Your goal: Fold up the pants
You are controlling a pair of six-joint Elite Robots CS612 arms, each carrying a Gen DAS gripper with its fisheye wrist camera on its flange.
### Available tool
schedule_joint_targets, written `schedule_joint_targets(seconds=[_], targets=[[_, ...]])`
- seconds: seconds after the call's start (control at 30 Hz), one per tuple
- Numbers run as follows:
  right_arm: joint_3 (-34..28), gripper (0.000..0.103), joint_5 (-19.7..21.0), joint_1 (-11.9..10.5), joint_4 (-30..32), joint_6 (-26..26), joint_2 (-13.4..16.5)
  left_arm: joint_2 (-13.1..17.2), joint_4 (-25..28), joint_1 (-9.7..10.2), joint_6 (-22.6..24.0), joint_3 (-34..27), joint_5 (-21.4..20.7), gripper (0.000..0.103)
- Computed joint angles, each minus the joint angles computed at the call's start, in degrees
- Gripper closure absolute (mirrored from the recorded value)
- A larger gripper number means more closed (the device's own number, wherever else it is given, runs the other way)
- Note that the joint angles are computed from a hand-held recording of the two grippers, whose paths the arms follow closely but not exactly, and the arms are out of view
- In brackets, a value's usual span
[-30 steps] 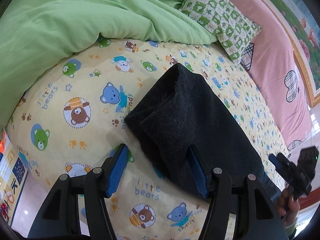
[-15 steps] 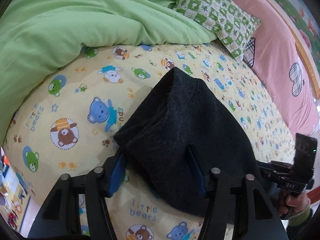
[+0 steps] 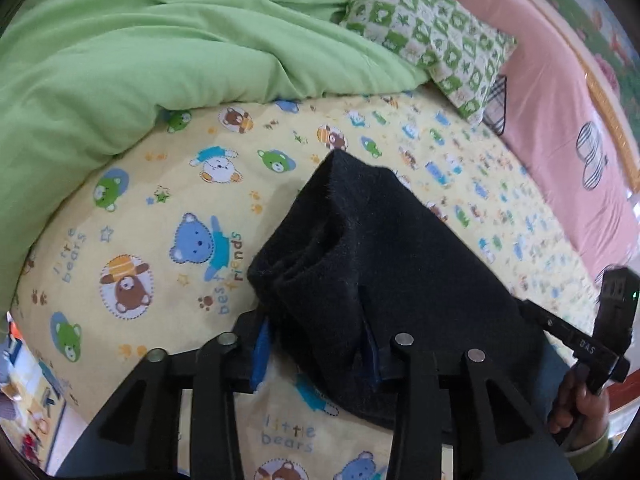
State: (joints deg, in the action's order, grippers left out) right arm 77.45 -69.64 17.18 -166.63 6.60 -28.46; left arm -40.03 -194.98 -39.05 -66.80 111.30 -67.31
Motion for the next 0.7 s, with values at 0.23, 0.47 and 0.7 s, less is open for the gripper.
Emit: schedule_joint_targets(seconds=[0.23, 0.47, 0.7], targets=[[12.9, 0.044, 0.2, -1.6, -16.5, 7.2, -6.5, -2.5, 1.5, -1.95, -4.9, 3.4, 6.3, 0.042], [26.5, 0.044, -4.4, -3.7, -28.2, 14.1, -11.9, -4.5, 0.8, -5.15, -4.9, 4.8, 11.7, 0.037], [35.4, 0.043, -7.8, -5.0, -34.8, 20.3, -14.8, -3.0, 0.5, -6.83, 4.5, -0.7, 6.8, 0.035]])
